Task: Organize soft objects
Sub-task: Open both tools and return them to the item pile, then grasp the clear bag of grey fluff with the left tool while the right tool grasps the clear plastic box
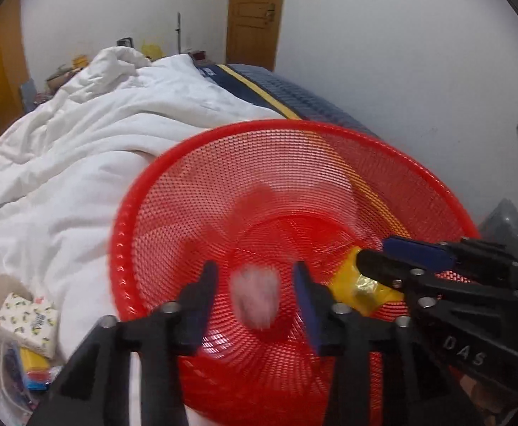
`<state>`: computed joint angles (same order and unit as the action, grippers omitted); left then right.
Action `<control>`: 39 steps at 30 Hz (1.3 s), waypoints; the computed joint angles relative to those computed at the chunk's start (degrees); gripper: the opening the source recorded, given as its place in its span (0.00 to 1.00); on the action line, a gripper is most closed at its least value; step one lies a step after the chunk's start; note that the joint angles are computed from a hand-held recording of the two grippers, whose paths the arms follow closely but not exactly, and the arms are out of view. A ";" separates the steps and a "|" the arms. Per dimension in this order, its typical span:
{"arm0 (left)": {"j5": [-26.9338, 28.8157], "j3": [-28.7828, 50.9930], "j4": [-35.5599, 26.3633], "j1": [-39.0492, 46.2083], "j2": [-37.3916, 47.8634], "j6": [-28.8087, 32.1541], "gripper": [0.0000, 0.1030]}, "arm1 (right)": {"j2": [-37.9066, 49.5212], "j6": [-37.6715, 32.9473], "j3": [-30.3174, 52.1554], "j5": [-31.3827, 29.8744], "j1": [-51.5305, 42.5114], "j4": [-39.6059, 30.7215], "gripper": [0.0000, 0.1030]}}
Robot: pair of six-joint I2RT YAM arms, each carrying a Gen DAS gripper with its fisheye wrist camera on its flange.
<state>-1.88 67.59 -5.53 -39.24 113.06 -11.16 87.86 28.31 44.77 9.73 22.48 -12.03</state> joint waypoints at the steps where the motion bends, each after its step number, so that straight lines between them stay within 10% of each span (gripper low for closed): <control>1: 0.06 -0.27 0.05 0.35 -0.32 0.15 0.62 | -0.46 0.06 -0.21 -0.06 -0.08 0.05 0.26; 13: 17.91 -19.40 10.71 18.68 -24.22 -4.44 0.82 | -11.09 -4.46 -4.63 12.66 18.61 11.83 0.74; 20: 37.51 -35.52 19.08 48.99 -40.77 -14.35 0.91 | 2.49 -9.37 8.30 16.06 30.50 9.40 0.76; 28: 47.17 -42.91 34.72 69.04 -27.26 -16.00 0.90 | 18.48 -12.49 27.67 4.85 31.54 3.88 0.76; 39: 38.34 -40.21 31.20 67.03 -18.17 0.01 0.90 | 30.73 -5.41 30.85 -3.60 28.88 8.77 0.76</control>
<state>36.47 27.38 25.67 27.79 94.89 -11.14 118.59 22.90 75.62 6.12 51.37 -3.26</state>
